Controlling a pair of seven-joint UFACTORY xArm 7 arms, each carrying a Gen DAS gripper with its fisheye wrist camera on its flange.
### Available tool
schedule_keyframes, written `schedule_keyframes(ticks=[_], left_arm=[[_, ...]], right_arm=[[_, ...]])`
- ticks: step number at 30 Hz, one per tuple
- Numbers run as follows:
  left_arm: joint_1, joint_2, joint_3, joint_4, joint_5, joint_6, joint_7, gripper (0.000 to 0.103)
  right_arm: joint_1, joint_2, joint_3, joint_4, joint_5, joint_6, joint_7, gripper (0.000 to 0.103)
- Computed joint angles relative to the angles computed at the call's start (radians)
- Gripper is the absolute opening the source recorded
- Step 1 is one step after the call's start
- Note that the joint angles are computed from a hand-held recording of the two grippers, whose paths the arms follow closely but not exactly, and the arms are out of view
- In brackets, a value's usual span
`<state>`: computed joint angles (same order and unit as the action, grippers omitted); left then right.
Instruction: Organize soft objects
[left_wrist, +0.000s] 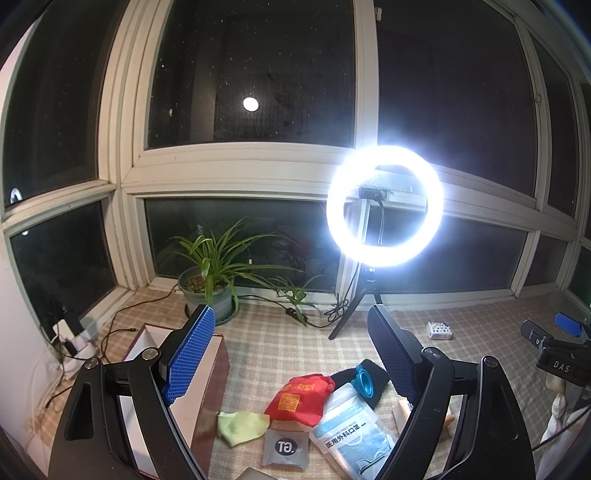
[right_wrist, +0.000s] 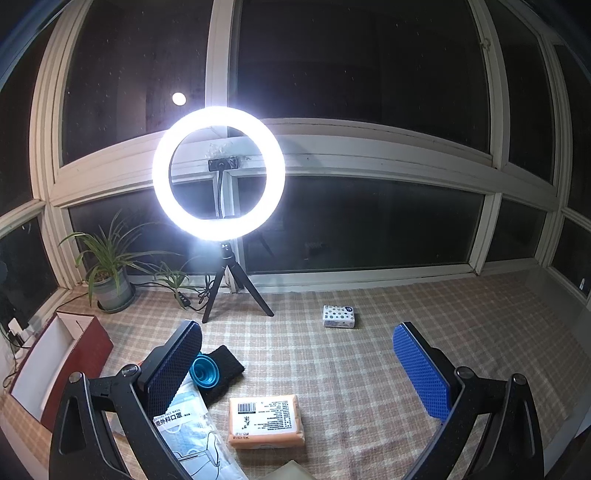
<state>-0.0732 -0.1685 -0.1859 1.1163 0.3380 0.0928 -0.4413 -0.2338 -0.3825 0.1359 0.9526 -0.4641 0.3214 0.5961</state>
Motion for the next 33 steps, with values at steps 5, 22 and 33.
schedule_keyframes(ticks=[5,22,33], left_arm=[[0.000,0.005,-0.003,0.001,0.006,-0.002,-0.008,0.085],[-0.033,0.011,0.020,-0.007,-0.049,0.002,0.041,0.085],[-0.147,0.055,0.094,0.001,-0.298,0.061,0.253,0.085]], right_arm=[[0.000,0.001,0.001,0.002,-0.002,0.003,0.001,0.102],[0.011,0.005,-0.005,-0.001,0.008,0.012,-0.008,0.102],[0.041,0.037,-0.010,0.017,0.015,0.039,-0.032,0.102]])
